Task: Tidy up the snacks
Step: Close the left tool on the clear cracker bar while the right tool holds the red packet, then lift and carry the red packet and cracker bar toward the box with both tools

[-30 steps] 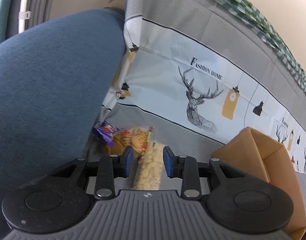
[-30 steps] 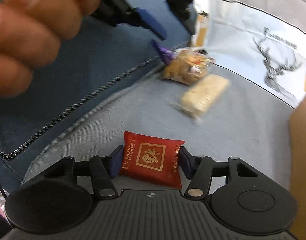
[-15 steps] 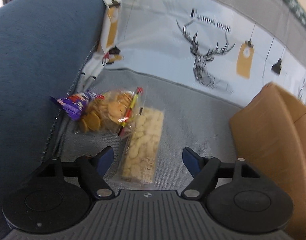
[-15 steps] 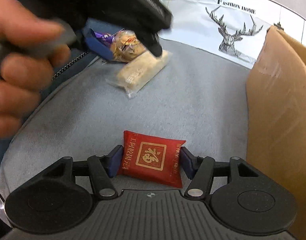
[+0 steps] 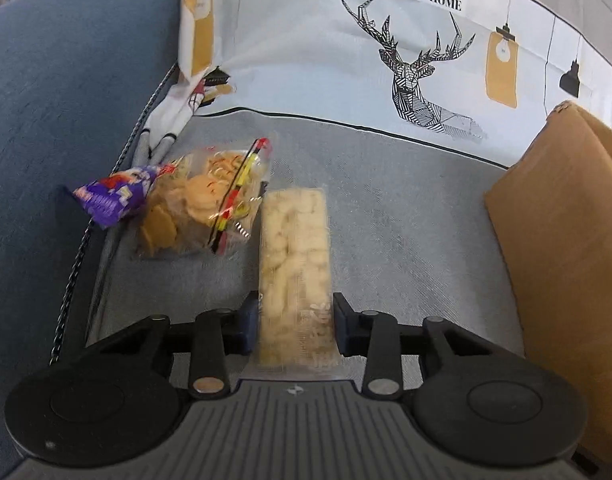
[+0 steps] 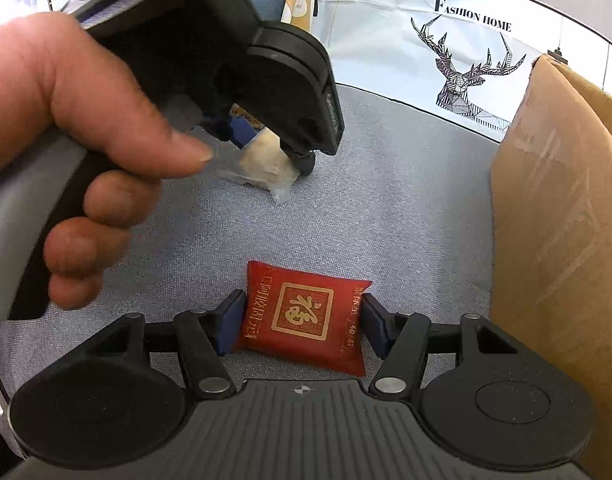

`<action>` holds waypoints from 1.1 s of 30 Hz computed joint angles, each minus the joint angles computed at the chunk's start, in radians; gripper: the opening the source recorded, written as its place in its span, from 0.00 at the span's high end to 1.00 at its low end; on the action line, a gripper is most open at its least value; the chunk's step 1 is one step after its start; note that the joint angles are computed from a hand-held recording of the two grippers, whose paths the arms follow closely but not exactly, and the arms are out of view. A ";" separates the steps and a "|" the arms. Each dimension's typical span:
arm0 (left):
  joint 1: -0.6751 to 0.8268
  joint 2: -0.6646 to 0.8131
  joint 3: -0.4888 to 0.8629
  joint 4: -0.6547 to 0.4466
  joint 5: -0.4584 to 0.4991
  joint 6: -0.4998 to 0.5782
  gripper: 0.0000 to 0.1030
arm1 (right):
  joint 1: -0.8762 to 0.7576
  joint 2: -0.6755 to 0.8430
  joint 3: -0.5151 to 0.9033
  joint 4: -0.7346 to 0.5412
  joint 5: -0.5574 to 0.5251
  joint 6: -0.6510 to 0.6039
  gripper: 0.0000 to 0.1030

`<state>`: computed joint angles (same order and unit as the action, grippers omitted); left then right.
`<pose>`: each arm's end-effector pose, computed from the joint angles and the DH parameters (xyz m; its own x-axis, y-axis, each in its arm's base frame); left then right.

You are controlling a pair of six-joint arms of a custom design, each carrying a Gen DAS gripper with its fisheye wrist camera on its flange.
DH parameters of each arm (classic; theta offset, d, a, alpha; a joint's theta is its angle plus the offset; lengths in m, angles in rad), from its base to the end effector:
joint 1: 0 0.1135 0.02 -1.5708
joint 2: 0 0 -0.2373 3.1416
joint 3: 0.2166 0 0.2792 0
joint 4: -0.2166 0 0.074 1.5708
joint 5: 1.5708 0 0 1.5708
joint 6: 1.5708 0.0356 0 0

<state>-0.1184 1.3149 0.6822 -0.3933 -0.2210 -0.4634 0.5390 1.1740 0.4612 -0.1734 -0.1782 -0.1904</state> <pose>0.2707 -0.0243 0.1372 -0.7608 -0.3487 -0.5474 -0.3774 0.9238 -0.0640 0.2051 0.1300 0.1150 -0.5390 -0.5394 -0.6469 -0.7163 0.6976 0.0152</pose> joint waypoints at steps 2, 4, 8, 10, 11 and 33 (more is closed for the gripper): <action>0.010 -0.048 -0.019 -0.032 0.020 -0.001 0.61 | 0.002 0.004 -0.001 0.010 0.001 0.000 0.39; 0.021 -0.106 -0.037 -0.080 0.047 -0.015 0.61 | 0.001 -0.001 -0.007 0.016 -0.002 -0.002 0.39; 0.037 -0.283 -0.102 -0.204 0.095 -0.049 0.61 | -0.002 -0.041 -0.024 -0.002 -0.011 0.001 0.40; 0.031 -0.363 -0.129 -0.277 0.100 -0.077 0.61 | -0.003 -0.081 -0.038 -0.032 -0.022 -0.009 0.40; 0.027 -0.407 -0.141 -0.321 0.106 -0.094 0.61 | -0.006 -0.102 -0.042 -0.060 -0.033 -0.019 0.40; -0.123 -0.427 -0.161 -0.457 0.056 -0.194 0.44 | -0.055 -0.321 -0.109 -0.286 -0.087 -0.118 0.37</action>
